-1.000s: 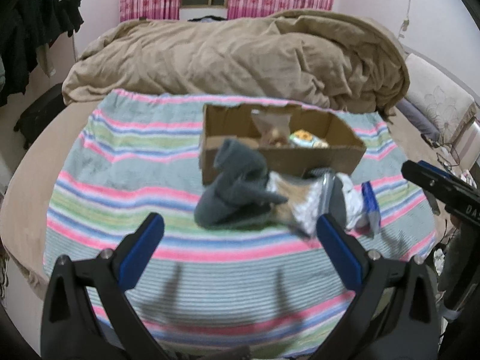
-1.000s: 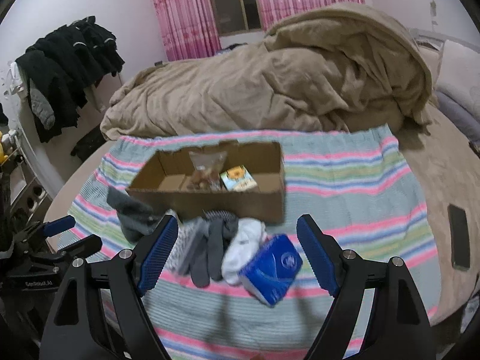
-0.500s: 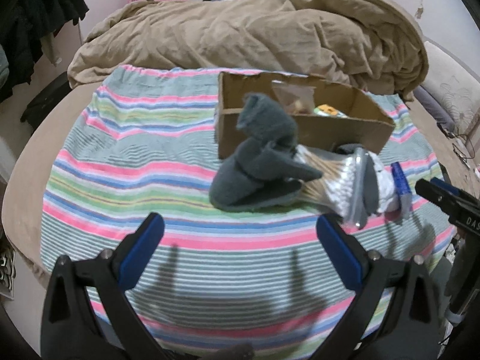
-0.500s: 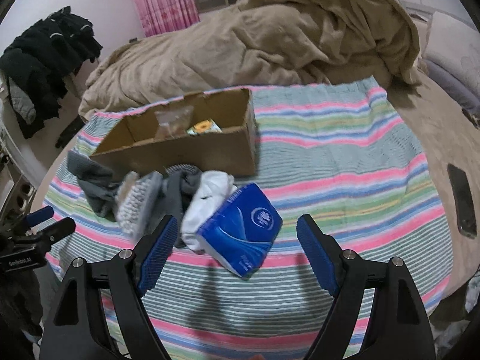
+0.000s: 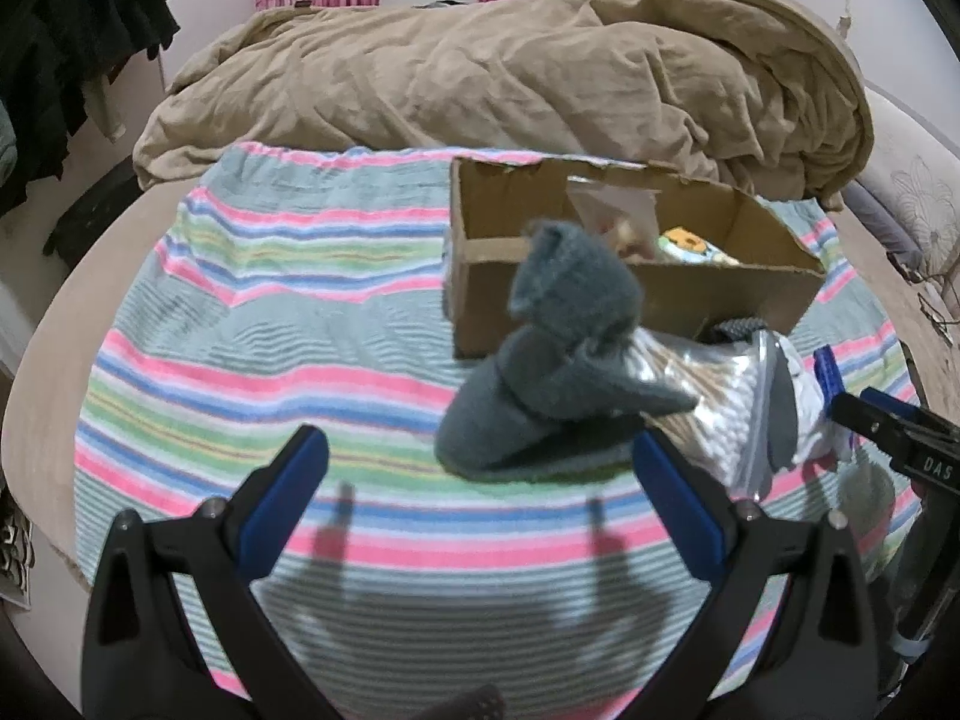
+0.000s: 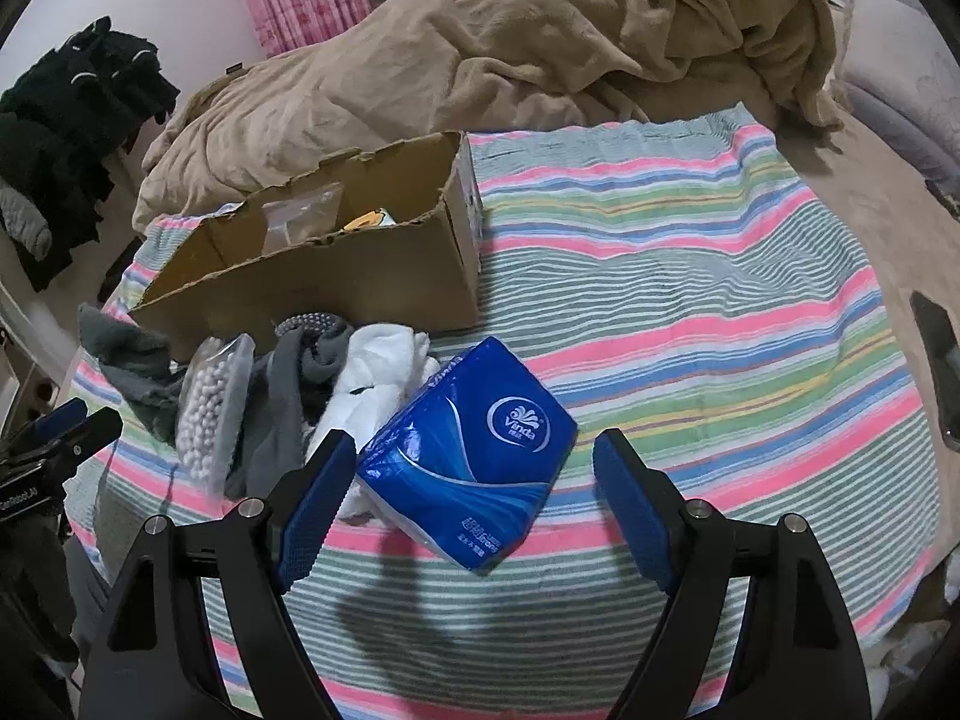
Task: Organize objects
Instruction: 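Grasp the blue tissue pack with the right gripper while the left grasps grey gloves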
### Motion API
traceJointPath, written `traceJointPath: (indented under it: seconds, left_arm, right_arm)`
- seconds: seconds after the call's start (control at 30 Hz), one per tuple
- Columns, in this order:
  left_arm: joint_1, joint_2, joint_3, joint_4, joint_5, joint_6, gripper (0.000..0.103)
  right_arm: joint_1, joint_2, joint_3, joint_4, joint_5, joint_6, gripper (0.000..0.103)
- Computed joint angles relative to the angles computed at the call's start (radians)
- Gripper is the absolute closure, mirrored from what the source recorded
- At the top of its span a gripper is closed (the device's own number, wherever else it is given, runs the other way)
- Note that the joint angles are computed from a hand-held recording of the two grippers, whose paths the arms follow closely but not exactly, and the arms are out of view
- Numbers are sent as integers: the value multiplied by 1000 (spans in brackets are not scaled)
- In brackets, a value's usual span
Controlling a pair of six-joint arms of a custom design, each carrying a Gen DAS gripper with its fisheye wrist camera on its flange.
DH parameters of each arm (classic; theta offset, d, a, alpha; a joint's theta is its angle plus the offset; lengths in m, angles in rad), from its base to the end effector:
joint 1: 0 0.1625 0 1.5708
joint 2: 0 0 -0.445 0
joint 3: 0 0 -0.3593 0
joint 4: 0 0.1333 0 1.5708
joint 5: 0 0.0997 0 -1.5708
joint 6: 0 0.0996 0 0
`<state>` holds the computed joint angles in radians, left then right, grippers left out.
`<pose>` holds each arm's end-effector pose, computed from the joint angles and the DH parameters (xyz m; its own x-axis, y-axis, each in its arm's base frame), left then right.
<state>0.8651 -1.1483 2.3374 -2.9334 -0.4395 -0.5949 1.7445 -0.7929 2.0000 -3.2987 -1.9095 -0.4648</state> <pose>-0.1035 -0.4660 0.2104 -0.7102 -0.2901 -0.6415 0.2908 0.7089 -0.6425 0.1978 -0.5474 0.1118 -0.7888 -0.3831 0.4807 -0.5632 0.7637 -0.3156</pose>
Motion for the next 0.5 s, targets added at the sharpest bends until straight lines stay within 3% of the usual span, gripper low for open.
traceJointPath:
  seconds: [0.2,0.3,0.4,0.5]
  left_arm:
    - [29,53,-35,-127,-2,138,5]
    - [50,70,-56,-140,-22,183,19]
    - [66,81,-72,-130,-53,203,44]
    - [69,88,-72,-130,-61,205,53]
  right_arm:
    - [-10,10,-29,46,13,32,19]
    - [-17,14,-36,66,21,45,19]
    - [-31,14,-42,98,44,67,19]
    - [-40,6,-38,104,75,79,25]
